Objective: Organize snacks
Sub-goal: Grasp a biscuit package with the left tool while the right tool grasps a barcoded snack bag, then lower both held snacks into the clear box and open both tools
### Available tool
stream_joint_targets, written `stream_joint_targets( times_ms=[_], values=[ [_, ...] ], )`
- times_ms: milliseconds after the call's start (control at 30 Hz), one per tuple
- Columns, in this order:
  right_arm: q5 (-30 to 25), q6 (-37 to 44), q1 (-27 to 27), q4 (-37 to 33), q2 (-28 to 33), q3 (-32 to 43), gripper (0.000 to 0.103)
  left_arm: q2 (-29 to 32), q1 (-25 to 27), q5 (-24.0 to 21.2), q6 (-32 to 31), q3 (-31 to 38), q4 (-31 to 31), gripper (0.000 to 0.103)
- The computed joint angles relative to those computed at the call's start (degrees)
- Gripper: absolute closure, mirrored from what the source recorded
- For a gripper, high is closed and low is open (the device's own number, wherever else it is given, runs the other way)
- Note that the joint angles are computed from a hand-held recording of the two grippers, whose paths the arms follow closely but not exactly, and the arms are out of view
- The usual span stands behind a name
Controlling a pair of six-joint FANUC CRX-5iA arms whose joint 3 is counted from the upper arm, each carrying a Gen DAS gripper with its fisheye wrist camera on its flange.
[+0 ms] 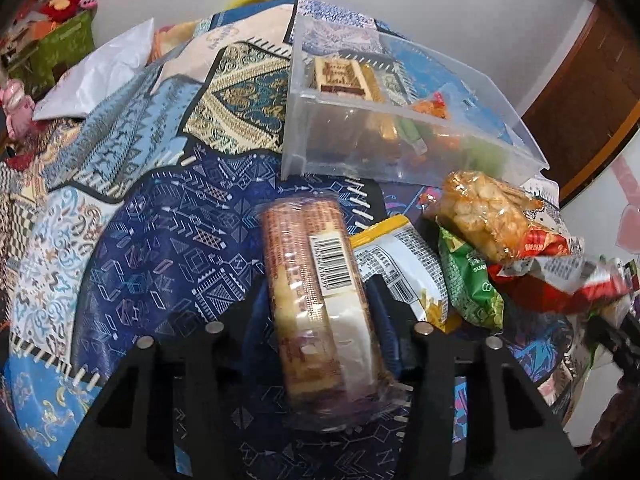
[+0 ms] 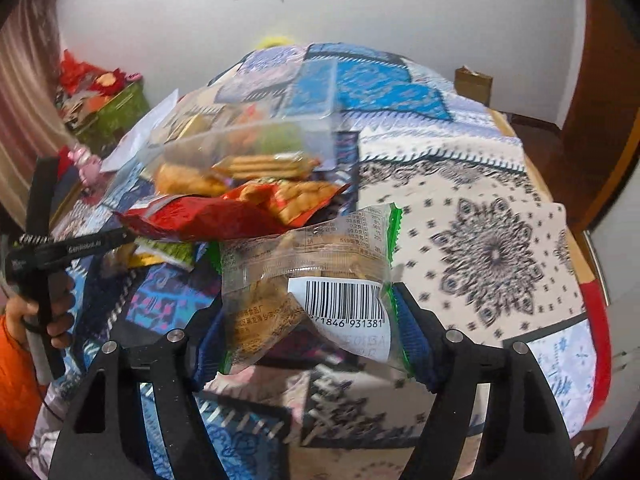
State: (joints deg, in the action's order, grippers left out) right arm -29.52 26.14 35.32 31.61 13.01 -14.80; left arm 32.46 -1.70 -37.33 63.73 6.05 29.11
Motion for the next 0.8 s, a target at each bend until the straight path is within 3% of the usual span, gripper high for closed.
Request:
stream_joint_targets(
  times_ms=[200, 533, 800],
  values=[
    [1.33, -4.03, -1.48, 4.02, -0.43, -0.52, 0.031, -2.48, 0.05, 2.40, -0.24, -2.00, -1.36, 0.058],
    [4.13, -8.20, -3.06, 11.66, 0.15, 0.71, 0.031, -8.01, 0.04, 8.34, -9.32, -6.82, 8.36, 0.058],
    [8.13, -11.66, -5.14, 18.39, 2.51, 3.45, 0.031, -7.97, -1.52, 10.69, -13.59, -4.40, 13.72, 0.058]
  ],
)
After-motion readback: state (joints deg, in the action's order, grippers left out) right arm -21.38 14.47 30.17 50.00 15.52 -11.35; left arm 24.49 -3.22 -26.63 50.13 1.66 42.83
